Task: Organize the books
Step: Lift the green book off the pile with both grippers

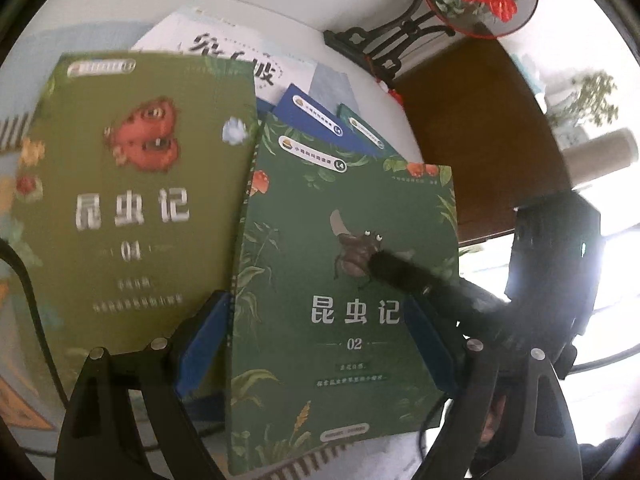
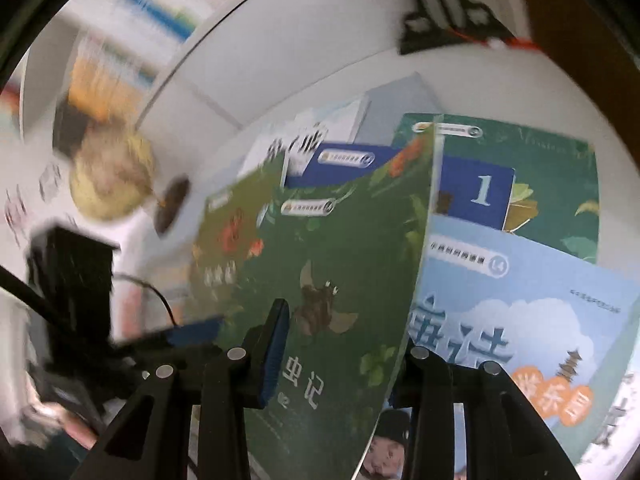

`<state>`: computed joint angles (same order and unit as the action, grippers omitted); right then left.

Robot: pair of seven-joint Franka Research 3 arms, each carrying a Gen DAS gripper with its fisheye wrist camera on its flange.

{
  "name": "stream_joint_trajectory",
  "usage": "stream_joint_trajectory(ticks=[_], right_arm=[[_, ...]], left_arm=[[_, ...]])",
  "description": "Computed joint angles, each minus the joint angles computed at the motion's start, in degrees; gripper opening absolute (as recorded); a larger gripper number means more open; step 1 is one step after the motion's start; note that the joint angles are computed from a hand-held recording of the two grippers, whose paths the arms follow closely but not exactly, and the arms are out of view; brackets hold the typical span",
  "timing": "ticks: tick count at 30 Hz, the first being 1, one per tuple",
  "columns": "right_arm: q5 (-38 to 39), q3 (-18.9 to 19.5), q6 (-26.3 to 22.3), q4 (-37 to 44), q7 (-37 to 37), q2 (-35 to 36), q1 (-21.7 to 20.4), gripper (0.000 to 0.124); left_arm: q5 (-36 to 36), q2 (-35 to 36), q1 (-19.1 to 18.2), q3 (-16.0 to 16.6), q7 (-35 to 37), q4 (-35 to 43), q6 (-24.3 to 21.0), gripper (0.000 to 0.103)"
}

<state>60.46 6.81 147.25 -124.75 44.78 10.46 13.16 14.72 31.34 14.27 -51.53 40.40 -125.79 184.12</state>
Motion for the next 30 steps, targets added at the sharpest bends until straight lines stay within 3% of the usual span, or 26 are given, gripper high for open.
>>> stream_joint_trajectory(ticks=[5,8,10,11,12,13,16,18,20,25,30], right_arm=[[-7.99,1.38,12.87,-6.45,-2.11,-4.27,4.58,0.036],[-18.81,2.32,27.62,-12.46,-1.22,-5.69,8.88,0.035],[-24.32,2.06,32.3,-15.53,-0.71,-6.01,9.92,0.035],[-24.59,2.51,32.31,-16.25,-1.25,-6.33,9.27,0.035],[-22.51,3.33,30.58,-15.88,-2.51,-6.52,8.17,0.035],[-17.45,4.01,25.65,-14.12,-4.83,-6.62,6.35,0.036],[-6.79,1.17,9.14,-8.46,-6.55,-5.33,2.73,0.035],[-3.2,-0.18,3.58,-6.54,-6.38,-4.47,1.42,0.033],[-0.99,-0.86,1.31,-5.72,-6.4,-3.87,0.68,0.033],[3.39,-1.62,-2.9,-4.83,-7.17,-3.26,-0.72,0.033],[10.08,-2.65,-10.8,-3.5,-5.85,-1.82,-3.25,0.033]], left_arm=[[1.28,2.17,3.67,-3.04,-1.52,-1.34,2.25,0.085],[3.25,4.98,7.47,-5.44,-3.57,-2.53,4.93,0.085],[4.81,6.85,9.34,-6.59,-4.94,-2.62,5.66,0.085],[5.66,7.85,10.34,-7.27,-5.62,-2.76,5.99,0.085],[6.38,8.47,11.0,-7.68,-6.37,-2.85,6.15,0.085],[6.86,8.19,10.99,-7.54,-7.25,-2.95,6.13,0.085],[9.09,6.78,11.03,-7.6,-8.97,-3.14,4.16,0.085],[10.37,8.08,11.96,-8.98,-8.85,-3.01,2.9,0.085],[11.02,9.92,13.18,-10.37,-8.54,-3.44,3.35,0.085],[15.11,15.6,14.96,-12.15,-10.35,-5.37,11.89,0.085],[16.98,12.92,12.06,-10.02,-14.33,-4.31,11.76,0.086]])
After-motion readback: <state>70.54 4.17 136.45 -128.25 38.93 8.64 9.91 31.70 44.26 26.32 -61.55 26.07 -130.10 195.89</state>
